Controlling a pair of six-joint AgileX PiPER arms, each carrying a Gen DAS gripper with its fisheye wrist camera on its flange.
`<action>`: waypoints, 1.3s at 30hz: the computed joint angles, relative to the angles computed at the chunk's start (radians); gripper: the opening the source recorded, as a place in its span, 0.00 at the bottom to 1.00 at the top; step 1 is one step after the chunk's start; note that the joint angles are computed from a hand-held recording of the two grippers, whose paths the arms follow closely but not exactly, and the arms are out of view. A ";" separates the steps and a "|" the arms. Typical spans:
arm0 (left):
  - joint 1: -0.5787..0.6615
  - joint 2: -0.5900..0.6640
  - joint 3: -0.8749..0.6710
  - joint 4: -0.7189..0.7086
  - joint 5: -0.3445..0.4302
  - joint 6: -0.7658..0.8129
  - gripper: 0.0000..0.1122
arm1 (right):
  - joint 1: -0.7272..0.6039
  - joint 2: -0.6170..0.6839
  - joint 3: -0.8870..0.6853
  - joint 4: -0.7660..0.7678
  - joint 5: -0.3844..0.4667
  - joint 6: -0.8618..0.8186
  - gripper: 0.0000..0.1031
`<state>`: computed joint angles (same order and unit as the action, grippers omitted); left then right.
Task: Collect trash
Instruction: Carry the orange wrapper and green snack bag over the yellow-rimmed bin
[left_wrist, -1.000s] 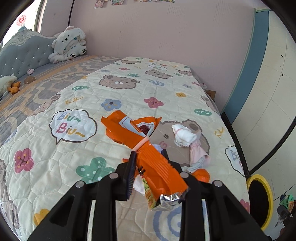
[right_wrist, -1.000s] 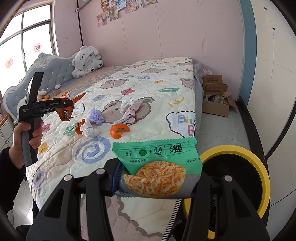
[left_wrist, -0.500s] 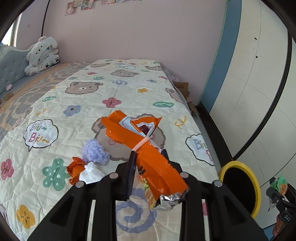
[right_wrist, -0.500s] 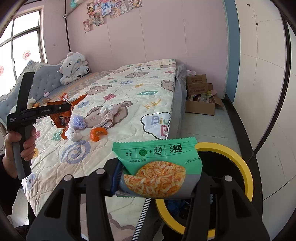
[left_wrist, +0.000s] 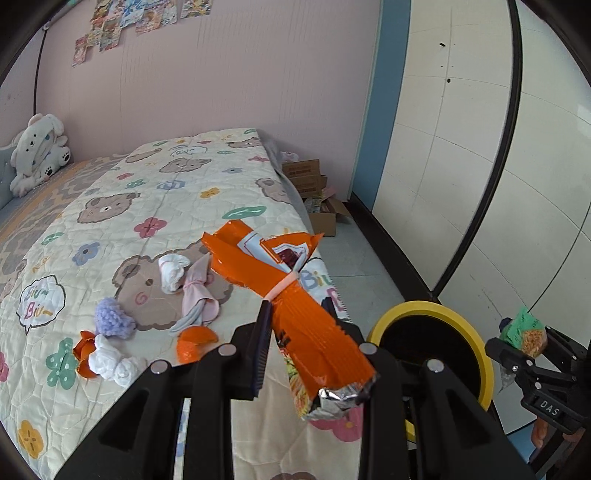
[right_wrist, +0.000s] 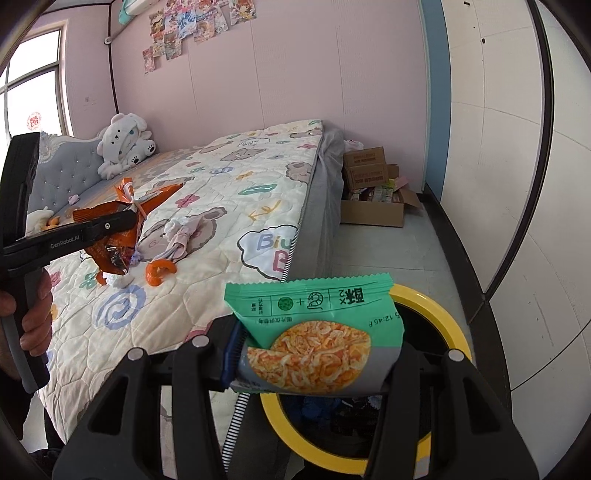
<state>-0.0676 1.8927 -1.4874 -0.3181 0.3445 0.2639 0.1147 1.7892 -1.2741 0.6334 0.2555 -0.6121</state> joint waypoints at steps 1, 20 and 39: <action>-0.017 -0.003 0.005 0.019 -0.011 -0.016 0.23 | -0.006 0.000 0.001 -0.001 -0.001 0.000 0.45; -0.174 0.124 -0.119 0.017 0.026 -0.020 0.23 | -0.098 0.055 -0.031 -0.010 -0.006 -0.018 0.45; -0.224 0.433 -0.478 0.088 0.209 -0.157 0.23 | -0.171 0.255 -0.215 -0.017 0.037 0.019 0.45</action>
